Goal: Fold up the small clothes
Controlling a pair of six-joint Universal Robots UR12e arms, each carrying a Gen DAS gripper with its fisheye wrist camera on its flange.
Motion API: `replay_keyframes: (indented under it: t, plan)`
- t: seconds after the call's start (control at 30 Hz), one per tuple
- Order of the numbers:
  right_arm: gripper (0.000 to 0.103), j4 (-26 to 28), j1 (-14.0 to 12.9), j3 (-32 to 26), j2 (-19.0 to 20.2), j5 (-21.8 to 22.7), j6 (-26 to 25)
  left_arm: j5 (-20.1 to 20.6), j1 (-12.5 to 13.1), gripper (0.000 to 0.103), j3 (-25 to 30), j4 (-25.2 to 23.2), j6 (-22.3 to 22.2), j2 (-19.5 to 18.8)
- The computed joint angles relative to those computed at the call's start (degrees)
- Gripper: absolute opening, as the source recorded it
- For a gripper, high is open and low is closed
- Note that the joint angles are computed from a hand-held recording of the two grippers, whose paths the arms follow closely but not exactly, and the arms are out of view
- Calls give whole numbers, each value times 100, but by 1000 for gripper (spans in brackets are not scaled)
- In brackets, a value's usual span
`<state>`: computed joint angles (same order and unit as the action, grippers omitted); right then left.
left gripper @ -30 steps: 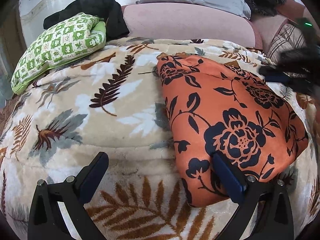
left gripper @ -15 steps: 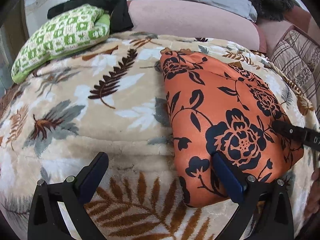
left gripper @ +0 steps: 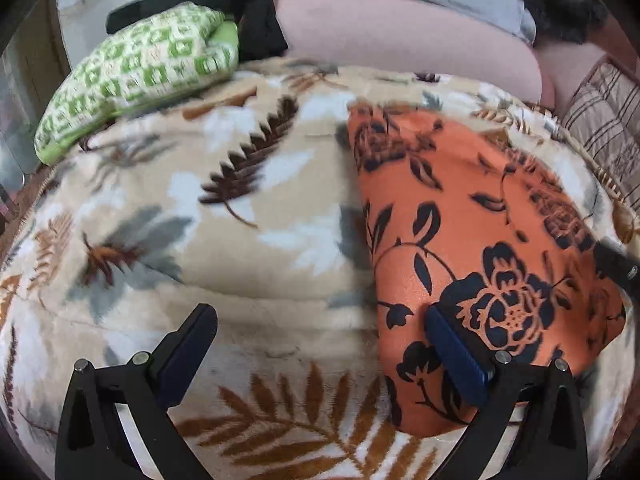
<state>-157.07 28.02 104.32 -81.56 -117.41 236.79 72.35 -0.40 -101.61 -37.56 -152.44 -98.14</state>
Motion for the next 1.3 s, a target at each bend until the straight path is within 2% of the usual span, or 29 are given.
replay_keyframes:
  t: [0.03, 0.07, 0.1, 0.13, 0.23, 0.3, 0.37, 0.47, 0.5, 0.57, 0.6, 0.63, 0.67, 0.77, 0.83, 0.87, 0.9, 0.97, 1.17, 1.3]
  plan:
    - [85, 235, -77, 0, -9, 252, 152, -53, 13, 103, -60, 162, -73, 12]
    - [85, 574, -208, 18, -1, 744, 435, 1, -7, 103, -70, 197, -69, 19]
    - [85, 673, -288, 57, 7, 1060, 640, 98, -41, 103, -66, 220, -33, 22]
    - [83, 540, -315, 128, -3, 1136, 738, 144, -55, 103, -61, 249, 28, 35]
    - [83, 277, -195, 150, -60, 585, 589, -91, -15, 103, -95, 416, 31, 89]
    - [83, -88, -60, 180, -94, -3, 405, -222, 7, 103, -110, 431, 14, 119]
    - [84, -403, 37, 215, -108, -418, 333, -202, -11, 103, -110, 427, 46, 137]
    - [83, -722, 111, 203, -85, -705, 98, -63, -53, 103, -143, 648, 4, 145]
    - [81, -1015, 133, 207, -57, -693, -96, -42, -57, 103, -144, 700, -25, 143]
    - [61, -1374, 148, 139, 19, -551, -474, -30, -57, 103, -133, 751, -123, 136]
    - [55, -1391, 149, 115, 31, -498, -532, -26, -56, 103, -124, 774, -186, 128]
    - [41, -1430, 146, 103, 50, -413, -539, -20, -54, 103, -121, 793, -217, 118]
    - [35, -1420, 107, 103, 63, -242, -445, -5, -56, 103, -124, 812, -239, 114]
    - [30, -1162, -37, 169, 25, 231, -102, 80, -79, 103, -115, 846, -261, 80]
    - [30, -800, -161, 218, -2, 610, 152, 119, -99, 103, -81, 747, -256, 46]
    - [28, -425, -283, 203, 13, 1053, 287, 140, -107, 103, -68, 694, -251, 32]
    - [28, -289, -339, 206, 20, 1256, 347, 168, -119, 103, -52, 635, -235, 17]
    - [27, -393, -328, 213, 34, 1165, 282, 216, -139, 103, -35, 570, -214, -3]
    - [30, 122, -169, -66, 143, 716, -165, 154, -130, 103, 9, 460, -277, -28]
    - [30, -206, -148, 28, 74, 599, -149, 137, -125, 103, 18, 438, -291, -33]
